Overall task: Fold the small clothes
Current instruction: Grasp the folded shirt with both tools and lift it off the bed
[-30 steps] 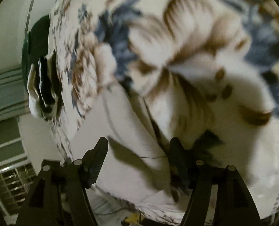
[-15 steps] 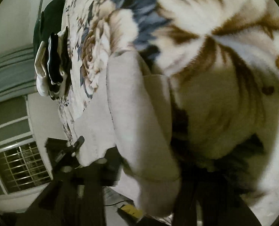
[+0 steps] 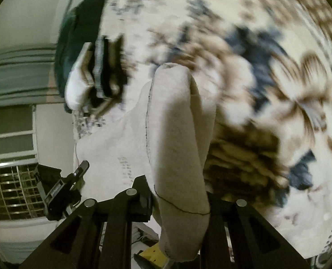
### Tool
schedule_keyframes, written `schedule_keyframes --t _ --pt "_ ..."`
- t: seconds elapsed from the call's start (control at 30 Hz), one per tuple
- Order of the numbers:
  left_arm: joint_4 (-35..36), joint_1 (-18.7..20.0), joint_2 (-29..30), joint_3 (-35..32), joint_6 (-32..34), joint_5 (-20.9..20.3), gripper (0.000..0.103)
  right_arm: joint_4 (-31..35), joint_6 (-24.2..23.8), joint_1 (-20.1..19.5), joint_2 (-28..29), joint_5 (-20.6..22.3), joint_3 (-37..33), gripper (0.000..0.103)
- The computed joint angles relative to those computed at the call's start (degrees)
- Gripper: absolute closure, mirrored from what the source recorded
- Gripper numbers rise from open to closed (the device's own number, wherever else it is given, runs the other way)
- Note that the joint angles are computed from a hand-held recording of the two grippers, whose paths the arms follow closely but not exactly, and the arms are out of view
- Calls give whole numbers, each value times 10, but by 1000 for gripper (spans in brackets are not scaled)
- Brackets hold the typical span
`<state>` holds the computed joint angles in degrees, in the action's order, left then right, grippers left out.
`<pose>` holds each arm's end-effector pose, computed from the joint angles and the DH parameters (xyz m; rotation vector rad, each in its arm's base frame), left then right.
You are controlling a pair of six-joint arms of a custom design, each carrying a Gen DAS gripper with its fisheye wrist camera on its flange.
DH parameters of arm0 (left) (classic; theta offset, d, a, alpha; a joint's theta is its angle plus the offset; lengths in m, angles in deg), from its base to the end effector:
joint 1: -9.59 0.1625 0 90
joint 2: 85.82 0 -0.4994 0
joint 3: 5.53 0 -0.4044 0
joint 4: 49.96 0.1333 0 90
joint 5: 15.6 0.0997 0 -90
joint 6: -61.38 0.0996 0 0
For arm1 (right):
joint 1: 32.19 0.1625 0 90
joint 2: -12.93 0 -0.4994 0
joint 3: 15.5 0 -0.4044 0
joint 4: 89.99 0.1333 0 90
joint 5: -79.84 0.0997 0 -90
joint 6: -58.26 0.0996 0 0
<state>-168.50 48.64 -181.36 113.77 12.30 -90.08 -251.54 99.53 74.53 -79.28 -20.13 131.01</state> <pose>-0.2326 -0.3947 0.4093 0.0320 3.0055 -0.3944 0.2093 -0.2932 0.2690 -0.6967 -3.0097 0.5404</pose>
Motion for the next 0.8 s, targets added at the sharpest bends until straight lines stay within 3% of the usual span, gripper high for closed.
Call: schedule_keyframes --t 0.13,0.33,0.57,0.8 --pt "28 25 33 -87 64 31 87 10 8 62 68 -25 -100 85" --pt "52 84 109 -245 189 66 87 -11 -10 91 216 -46 -265 85" --pt "67 164 223 -420 344 95 87 7 -34 84 373 -65 -463 85" --pt "84 214 288 -478 403 138 86 57 -45 46 478 -64 -586 85"
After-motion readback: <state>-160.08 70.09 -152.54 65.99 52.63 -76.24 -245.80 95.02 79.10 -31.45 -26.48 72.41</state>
